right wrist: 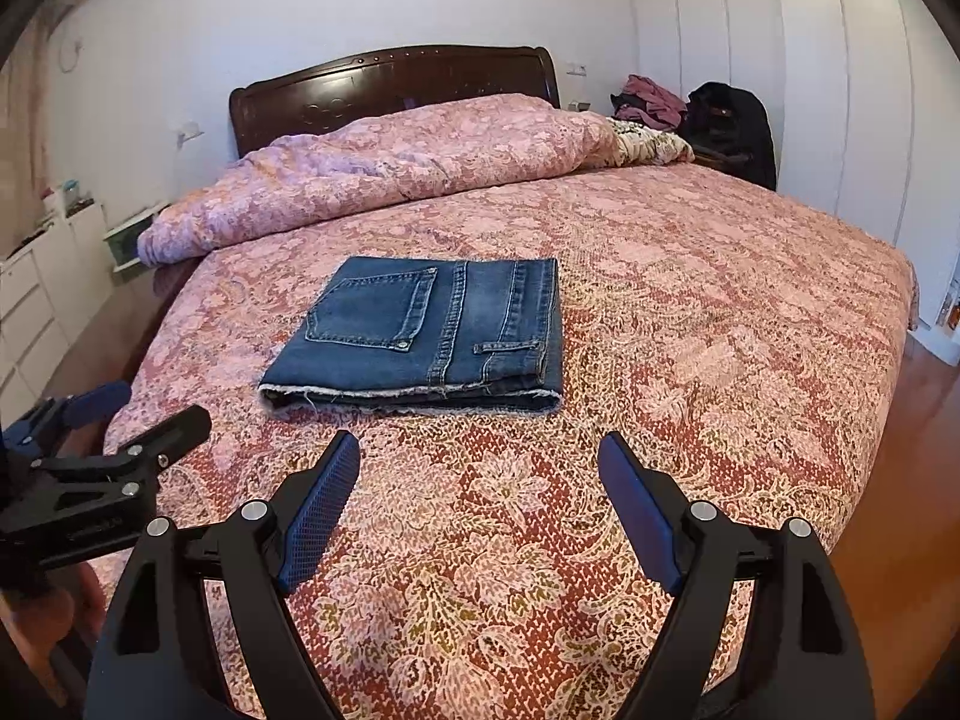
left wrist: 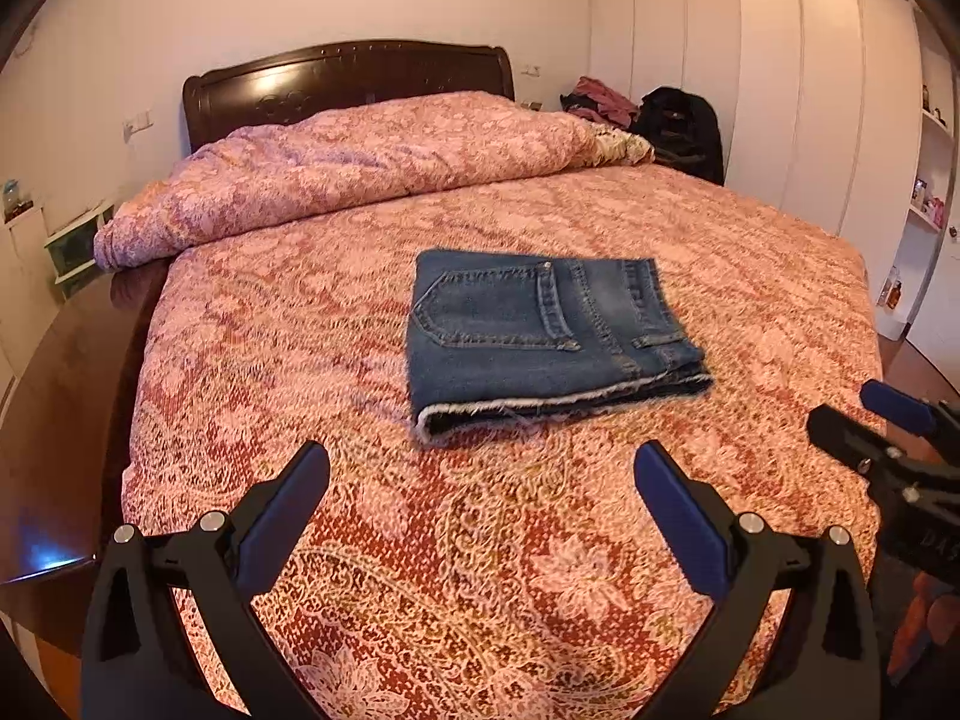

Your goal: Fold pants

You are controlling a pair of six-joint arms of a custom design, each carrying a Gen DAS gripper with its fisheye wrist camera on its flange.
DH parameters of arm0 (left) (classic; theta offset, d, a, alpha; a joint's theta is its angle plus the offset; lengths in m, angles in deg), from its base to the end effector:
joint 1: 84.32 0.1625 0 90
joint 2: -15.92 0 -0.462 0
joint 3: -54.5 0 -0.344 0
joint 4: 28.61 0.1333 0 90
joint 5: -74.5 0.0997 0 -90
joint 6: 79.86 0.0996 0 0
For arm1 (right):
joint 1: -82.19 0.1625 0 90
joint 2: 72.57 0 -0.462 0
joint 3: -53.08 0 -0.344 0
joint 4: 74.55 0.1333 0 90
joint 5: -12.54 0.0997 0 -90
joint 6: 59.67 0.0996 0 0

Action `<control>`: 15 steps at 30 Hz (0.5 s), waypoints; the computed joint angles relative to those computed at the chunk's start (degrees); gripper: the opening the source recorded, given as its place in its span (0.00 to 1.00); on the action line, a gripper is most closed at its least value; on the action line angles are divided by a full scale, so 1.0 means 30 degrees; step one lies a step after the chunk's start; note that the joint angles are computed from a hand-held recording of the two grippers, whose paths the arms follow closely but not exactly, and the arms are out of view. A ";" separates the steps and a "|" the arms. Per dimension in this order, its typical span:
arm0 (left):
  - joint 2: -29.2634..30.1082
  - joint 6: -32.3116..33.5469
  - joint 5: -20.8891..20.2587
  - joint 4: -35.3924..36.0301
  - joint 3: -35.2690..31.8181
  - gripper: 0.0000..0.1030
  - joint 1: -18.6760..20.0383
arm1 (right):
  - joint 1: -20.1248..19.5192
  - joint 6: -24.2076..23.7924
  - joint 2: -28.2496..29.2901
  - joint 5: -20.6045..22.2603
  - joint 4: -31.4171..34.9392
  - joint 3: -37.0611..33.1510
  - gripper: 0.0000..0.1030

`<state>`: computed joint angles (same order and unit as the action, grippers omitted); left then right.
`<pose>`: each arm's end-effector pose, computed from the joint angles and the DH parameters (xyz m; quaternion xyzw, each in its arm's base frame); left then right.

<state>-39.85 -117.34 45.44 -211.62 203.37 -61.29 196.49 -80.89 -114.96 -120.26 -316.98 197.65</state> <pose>-0.2275 -0.3362 0.1524 0.2198 0.8334 -0.4004 0.3112 0.2197 -0.3271 0.1676 0.1833 -0.8373 0.4041 0.3196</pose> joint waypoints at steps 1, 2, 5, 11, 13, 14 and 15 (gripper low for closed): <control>-0.0002 -0.0095 0.0271 0.0259 -0.0082 0.98 -0.0134 | 0.0056 -0.0051 0.0029 -0.0052 -0.0134 -0.0014 0.78; -0.0004 -0.0102 0.0497 0.0430 -0.0171 0.98 -0.0252 | 0.0128 -0.0139 0.0093 -0.0126 -0.0352 -0.0044 0.78; 0.0165 0.0196 0.1394 0.0200 -0.0192 0.98 -0.0721 | 0.0278 -0.0576 0.0220 -0.0332 -0.0959 -0.0143 0.78; 0.0767 0.2768 0.0385 -0.1935 -0.0094 0.98 -0.0633 | 0.0083 -0.0314 -0.0043 -0.0169 -0.0255 0.0037 0.79; 0.0741 0.2737 0.0235 -0.1616 -0.0187 0.98 -0.0538 | 0.0034 -0.0135 -0.0127 -0.0160 -0.0101 0.0069 0.78; 0.0659 0.2598 0.0166 -0.1444 -0.0244 0.98 -0.0468 | 0.0011 -0.0113 -0.0141 -0.0104 -0.0053 0.0070 0.78; 0.0617 0.2470 0.0089 -0.1403 -0.0254 0.98 -0.0457 | 0.0008 -0.0132 -0.0160 -0.0131 0.0030 0.0041 0.78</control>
<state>-38.00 -109.93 45.71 -215.83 202.61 -62.66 196.51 -81.28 -115.43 -120.65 -316.89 197.77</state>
